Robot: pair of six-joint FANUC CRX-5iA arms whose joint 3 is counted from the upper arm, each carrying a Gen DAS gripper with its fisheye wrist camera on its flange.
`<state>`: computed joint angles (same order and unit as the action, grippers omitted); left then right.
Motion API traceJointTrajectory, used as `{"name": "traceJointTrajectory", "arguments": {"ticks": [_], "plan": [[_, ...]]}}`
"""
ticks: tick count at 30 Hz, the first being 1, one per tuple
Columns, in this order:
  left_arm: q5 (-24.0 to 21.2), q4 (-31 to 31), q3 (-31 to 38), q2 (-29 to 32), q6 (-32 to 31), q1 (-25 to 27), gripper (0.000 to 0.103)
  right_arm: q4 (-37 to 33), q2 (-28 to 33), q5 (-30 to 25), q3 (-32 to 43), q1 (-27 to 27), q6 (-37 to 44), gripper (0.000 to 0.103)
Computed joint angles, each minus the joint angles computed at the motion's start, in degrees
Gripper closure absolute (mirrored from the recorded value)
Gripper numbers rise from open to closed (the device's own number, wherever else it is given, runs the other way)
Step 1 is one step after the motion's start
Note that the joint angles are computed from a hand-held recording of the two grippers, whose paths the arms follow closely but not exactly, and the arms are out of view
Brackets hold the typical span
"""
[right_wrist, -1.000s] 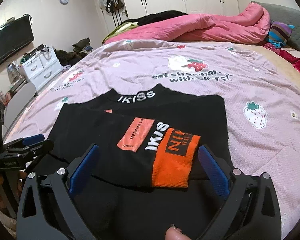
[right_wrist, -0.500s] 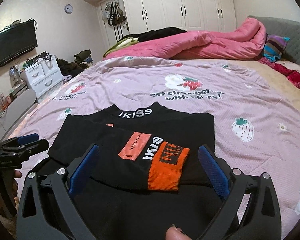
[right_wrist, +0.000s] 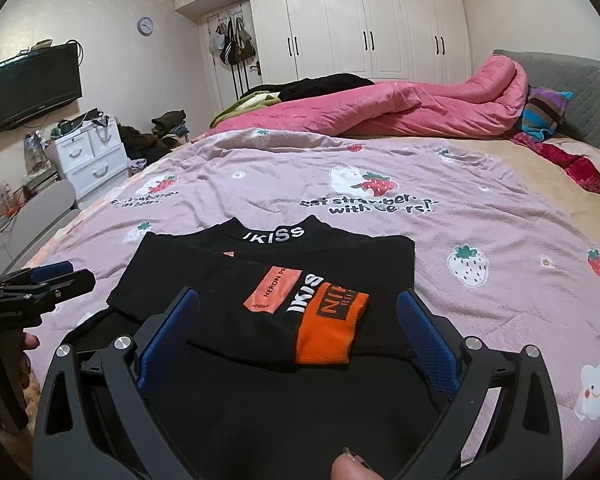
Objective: Fold small clothes
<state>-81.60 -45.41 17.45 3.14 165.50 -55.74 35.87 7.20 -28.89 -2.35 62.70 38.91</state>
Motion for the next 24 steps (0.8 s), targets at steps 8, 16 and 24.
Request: {"name": "traceJointTrajectory", "arguments": {"ticks": [8,16,24], "plan": [[-2.5,-1.1,0.4,0.4,2.0,-2.3,0.009,0.0,-1.8,-0.1,-1.9,0.2,-1.3,0.004],[-5.0,-1.2,0.5,0.9,3.8,-4.0,0.009,0.3,-4.1,-0.8,-4.2,0.7,-2.3,0.004],[-7.3,-0.2,-0.1,1.2,5.5,-5.5,0.009,-0.8,-6.8,-2.2,-7.2,1.5,-2.8,0.004]]}}
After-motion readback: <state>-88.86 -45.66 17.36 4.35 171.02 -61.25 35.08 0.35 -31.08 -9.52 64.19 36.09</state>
